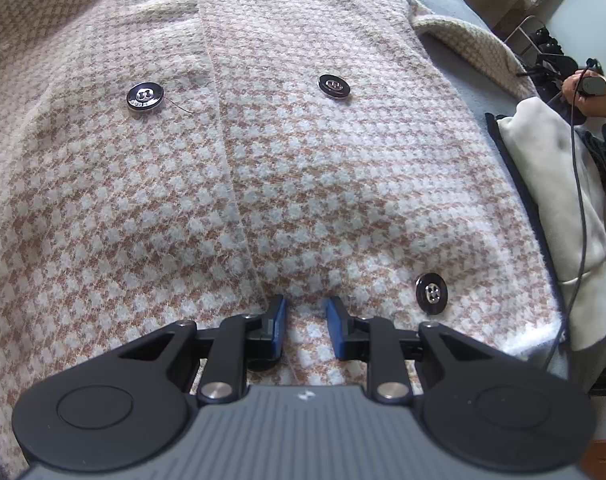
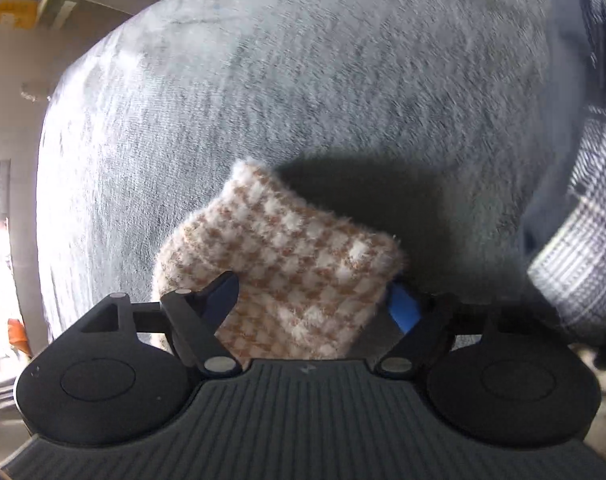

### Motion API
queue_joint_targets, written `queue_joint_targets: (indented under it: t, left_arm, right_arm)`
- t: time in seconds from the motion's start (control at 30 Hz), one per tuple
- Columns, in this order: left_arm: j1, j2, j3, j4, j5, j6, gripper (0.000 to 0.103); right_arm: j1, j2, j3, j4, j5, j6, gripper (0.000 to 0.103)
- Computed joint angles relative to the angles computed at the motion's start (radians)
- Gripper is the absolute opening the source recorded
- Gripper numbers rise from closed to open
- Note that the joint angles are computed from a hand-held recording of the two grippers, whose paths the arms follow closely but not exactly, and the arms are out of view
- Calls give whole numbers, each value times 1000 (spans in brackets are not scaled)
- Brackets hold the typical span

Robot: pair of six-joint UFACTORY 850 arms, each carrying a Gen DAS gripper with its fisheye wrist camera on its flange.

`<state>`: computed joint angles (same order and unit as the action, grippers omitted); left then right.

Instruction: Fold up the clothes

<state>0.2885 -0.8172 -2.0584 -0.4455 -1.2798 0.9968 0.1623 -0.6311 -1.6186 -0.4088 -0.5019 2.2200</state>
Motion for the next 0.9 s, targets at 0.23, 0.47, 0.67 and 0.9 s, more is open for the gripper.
queue_joint_targets:
  t: [0.23, 0.47, 0.67, 0.9]
  left_arm:
    - [-7, 11, 13, 13, 15, 4, 24]
    - [-9, 23, 32, 8, 26, 0, 24]
    - [-4, 28, 42, -8, 28, 19, 24]
    - [9, 11, 20, -35, 2, 4, 25]
  right_arm:
    - [34, 21, -36, -359, -123, 155, 15]
    - [33, -10, -144, -396, -218, 43, 15]
    - [60, -11, -185, -526, -228, 147, 15]
    - [138, -104, -452, -687, 94, -78, 15]
